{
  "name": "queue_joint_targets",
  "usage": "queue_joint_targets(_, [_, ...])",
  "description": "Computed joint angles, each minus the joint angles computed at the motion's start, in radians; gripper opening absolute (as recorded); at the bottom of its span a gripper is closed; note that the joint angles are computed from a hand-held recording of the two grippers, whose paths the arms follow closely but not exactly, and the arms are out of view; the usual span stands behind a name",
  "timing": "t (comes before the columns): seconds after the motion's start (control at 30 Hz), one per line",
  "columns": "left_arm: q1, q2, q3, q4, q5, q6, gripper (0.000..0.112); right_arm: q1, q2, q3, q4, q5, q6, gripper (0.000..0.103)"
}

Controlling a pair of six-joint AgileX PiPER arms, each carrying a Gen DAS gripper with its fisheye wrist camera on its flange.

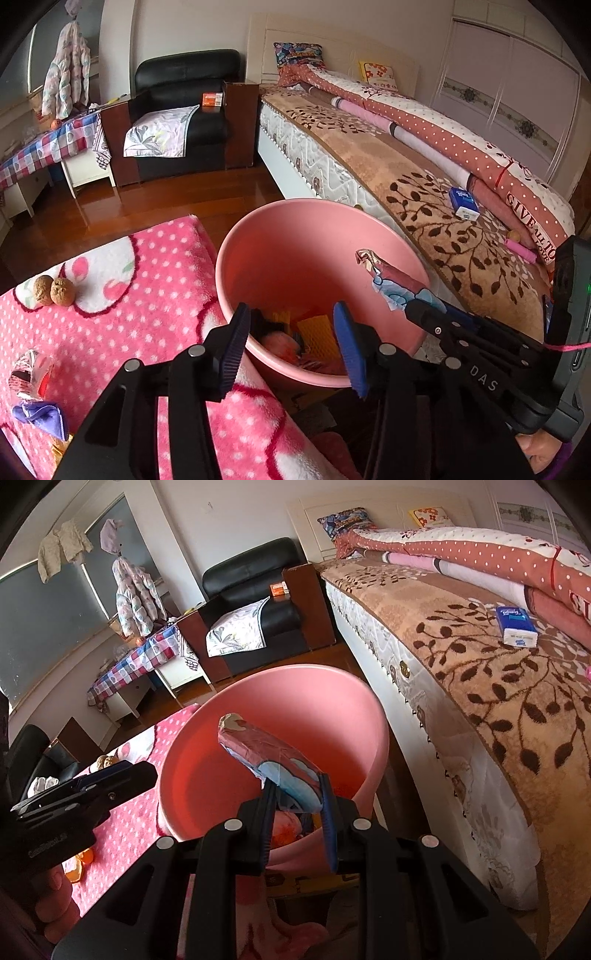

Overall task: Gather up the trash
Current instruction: 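Carry both items over the pink bucket and open both tools to drop them, then move both open tools back over the table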

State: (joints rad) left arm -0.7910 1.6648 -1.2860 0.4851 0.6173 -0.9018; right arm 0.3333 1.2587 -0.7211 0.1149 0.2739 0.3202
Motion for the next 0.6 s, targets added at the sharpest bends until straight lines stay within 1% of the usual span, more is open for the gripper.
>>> queue_joint_targets(0.03, [0.000, -0.003, 0.002, 0.000, 0.001, -0.002, 0.047, -0.001, 0.001, 0.000, 0.014, -0.001, -0.011, 0.028])
queue_joint_targets(0.1, [0.000, -0.013, 0.011, 0.002, 0.002, -0.011, 0.047, 0.002, -0.003, 0.003, 0.023, -0.007, -0.016, 0.036])
queue_joint_targets(0.27, [-0.001, -0.052, 0.048, 0.011, 0.000, -0.033, 0.048, 0.027, -0.017, -0.002, -0.032, 0.000, 0.037, 0.037])
queue_joint_targets(0.43, [-0.010, -0.098, 0.088, 0.042, 0.004, -0.078, 0.048, 0.076, -0.052, 0.006, -0.140, 0.003, 0.157, 0.037])
queue_joint_targets(0.53, [-0.015, -0.134, 0.119, 0.061, 0.012, -0.109, 0.048, 0.128, -0.070, 0.007, -0.252, 0.011, 0.276, 0.037])
queue_joint_targets(0.57, [-0.017, -0.152, 0.135, 0.071, 0.017, -0.126, 0.048, 0.156, -0.078, 0.008, -0.318, 0.018, 0.346, 0.037])
queue_joint_targets(0.6, [-0.020, -0.163, 0.144, 0.078, 0.021, -0.136, 0.048, 0.172, -0.083, 0.008, -0.353, 0.021, 0.384, 0.037])
